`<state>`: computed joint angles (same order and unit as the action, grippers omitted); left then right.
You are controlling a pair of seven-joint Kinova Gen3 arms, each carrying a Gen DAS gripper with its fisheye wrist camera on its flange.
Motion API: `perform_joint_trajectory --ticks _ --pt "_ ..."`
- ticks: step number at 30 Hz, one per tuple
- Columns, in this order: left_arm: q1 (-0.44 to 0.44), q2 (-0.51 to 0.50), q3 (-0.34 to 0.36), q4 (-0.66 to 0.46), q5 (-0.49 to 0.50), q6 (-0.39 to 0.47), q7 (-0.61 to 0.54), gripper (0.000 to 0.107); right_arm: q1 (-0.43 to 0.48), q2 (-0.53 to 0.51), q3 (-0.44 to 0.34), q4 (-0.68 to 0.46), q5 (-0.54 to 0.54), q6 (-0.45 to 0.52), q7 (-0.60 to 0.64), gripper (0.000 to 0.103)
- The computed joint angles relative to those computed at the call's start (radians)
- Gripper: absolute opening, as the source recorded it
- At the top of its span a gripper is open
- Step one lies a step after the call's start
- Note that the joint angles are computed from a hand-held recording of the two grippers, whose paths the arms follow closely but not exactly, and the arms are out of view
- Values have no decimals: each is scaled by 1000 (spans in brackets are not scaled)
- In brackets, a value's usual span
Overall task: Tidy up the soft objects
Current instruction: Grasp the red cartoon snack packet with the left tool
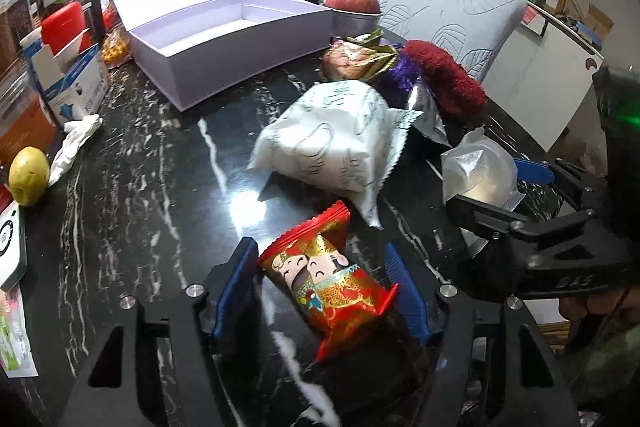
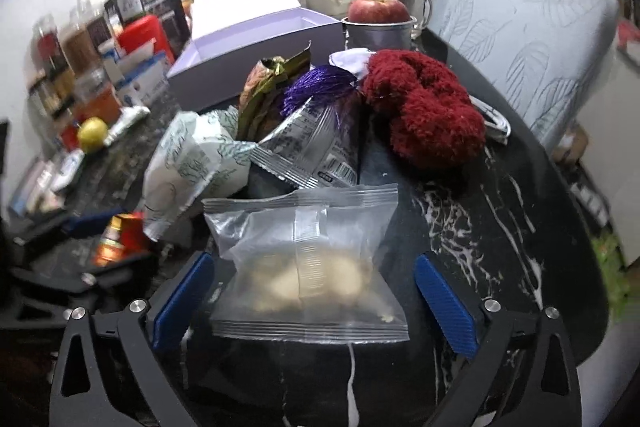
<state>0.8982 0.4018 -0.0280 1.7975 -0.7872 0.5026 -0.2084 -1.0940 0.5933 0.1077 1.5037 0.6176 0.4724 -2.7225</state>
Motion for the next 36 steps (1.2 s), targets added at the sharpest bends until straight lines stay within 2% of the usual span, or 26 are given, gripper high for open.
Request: perform_joint_trajectory --ticks 3,4,5,7,10,11,19,26,36 --pt "13 -4 -22 16 -24 0 35 65 -40 25 21 -34 35 70 -15 101" --pt "23 -7 -33 26 -43 -3 59 64 -47 31 22 -44 48 91 -20 95" --pt "22 -7 -31 27 -50 1 68 63 -68 40 37 -58 65 121 -22 82" --pt "16 -11 -28 35 -63 0 88 60 -57 36 14 -55 92 132 -44 75" --pt "11 -20 -29 53 -87 -24 121 37 -52 35 1 -53 114 134 -51 69" --pt "9 -21 -26 49 -88 -21 126 37 -52 34 -2 -52 122 132 -56 67" --pt "25 -27 -46 79 -157 -71 203 36 -47 4 -17 -7 145 87 -110 62" --pt "45 -50 -48 104 -249 -50 298 35 -57 -18 -13 29 168 57 -177 62" --pt "-11 -91 51 100 -355 22 362 35 -80 -51 -11 47 243 62 -251 62"
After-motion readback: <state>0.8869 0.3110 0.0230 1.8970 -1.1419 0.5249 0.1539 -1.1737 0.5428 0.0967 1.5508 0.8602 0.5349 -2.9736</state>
